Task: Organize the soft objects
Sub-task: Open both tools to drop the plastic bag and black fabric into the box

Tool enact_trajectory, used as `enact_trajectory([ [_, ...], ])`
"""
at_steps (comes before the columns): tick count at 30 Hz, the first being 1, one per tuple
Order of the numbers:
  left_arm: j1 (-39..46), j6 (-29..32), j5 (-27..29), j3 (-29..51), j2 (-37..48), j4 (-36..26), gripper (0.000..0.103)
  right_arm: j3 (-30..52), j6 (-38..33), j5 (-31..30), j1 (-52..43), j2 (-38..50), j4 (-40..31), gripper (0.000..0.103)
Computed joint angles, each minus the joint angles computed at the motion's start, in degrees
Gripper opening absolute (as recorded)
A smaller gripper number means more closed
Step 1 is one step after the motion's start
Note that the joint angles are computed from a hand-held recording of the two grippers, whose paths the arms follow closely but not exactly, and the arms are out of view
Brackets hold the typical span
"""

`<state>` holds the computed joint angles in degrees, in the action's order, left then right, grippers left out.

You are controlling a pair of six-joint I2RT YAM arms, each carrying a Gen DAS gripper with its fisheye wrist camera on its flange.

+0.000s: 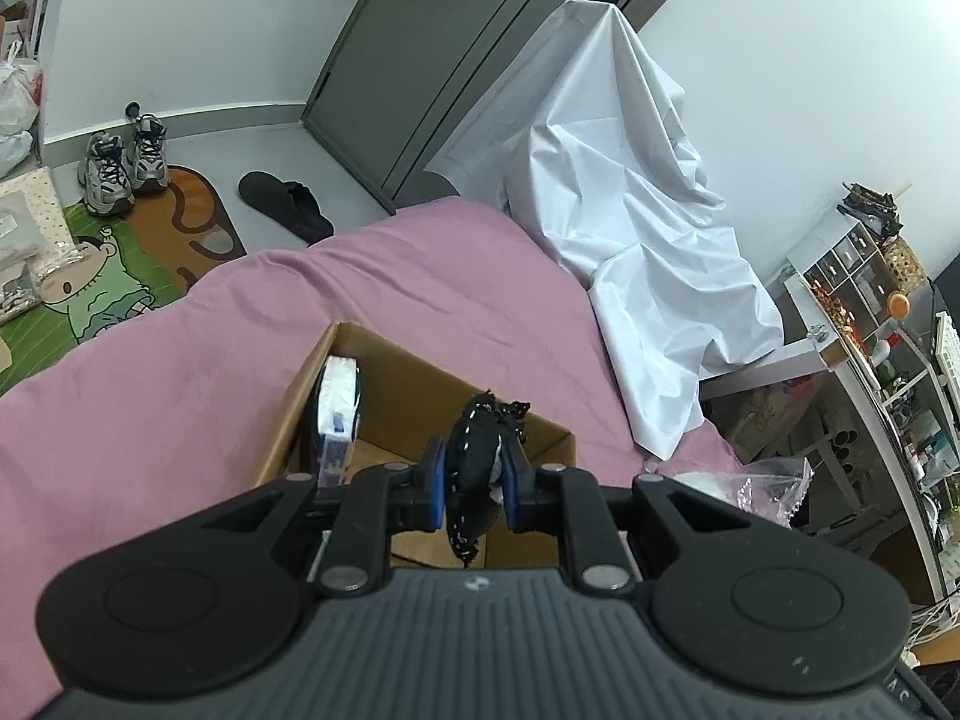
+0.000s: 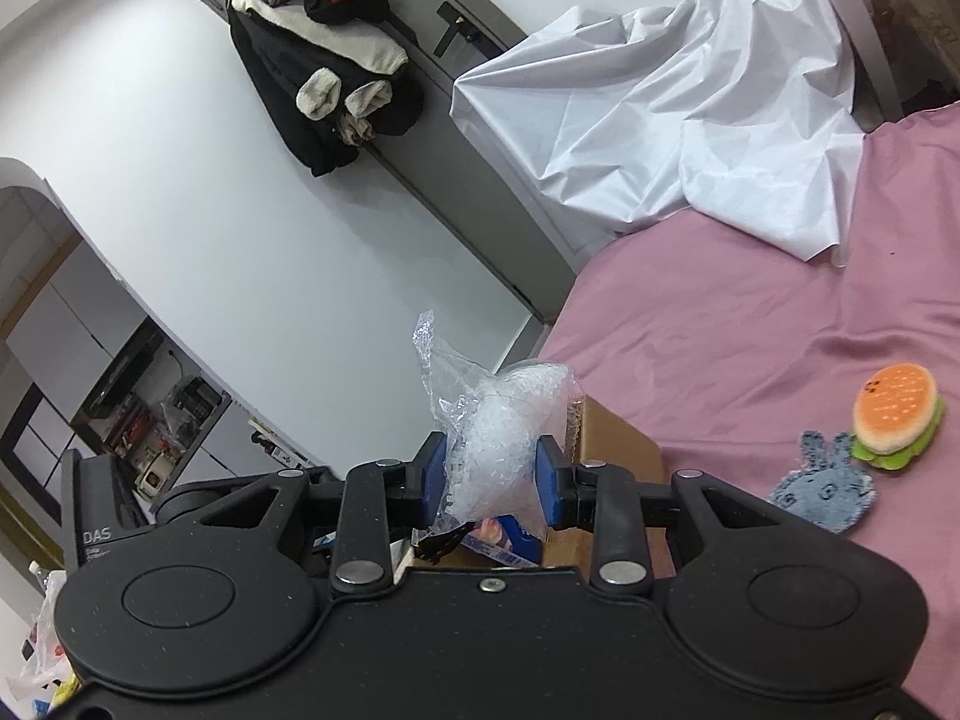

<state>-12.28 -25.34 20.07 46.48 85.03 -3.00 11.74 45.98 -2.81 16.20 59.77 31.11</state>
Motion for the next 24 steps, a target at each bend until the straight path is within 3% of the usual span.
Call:
enact_trajectory([
  [10, 0.5, 1.2, -0.7, 1.2, 4.7, 1.7, 0.024, 2.1, 0.5, -0.6, 0.6, 11.6, 9.2, 0.031],
  [15, 1.1, 1.2, -1.3, 1.3, 4.3, 0.8, 0.039, 2.9, 1.3, -1.9, 0.6, 15.4, 12.6, 0.031],
  [19, 1.1, 1.5, -3.6, 1.2, 2.7, -1.1, 0.056, 3.9, 2.2, -1.6, 0.9, 16.3, 12.1, 0.041],
  [21, 0.9, 1.3, -5.2, 1.7, 1.9, -3.2, 0.064, 3.5, 1.8, -1.9, 0.9, 14.8, 11.3, 0.044],
  [24, 0.5, 0.9, -7.5, 1.1, 0.0, -4.4, 0.075, 3.1, 2.1, -1.3, 0.8, 10.4, 7.3, 0.055],
])
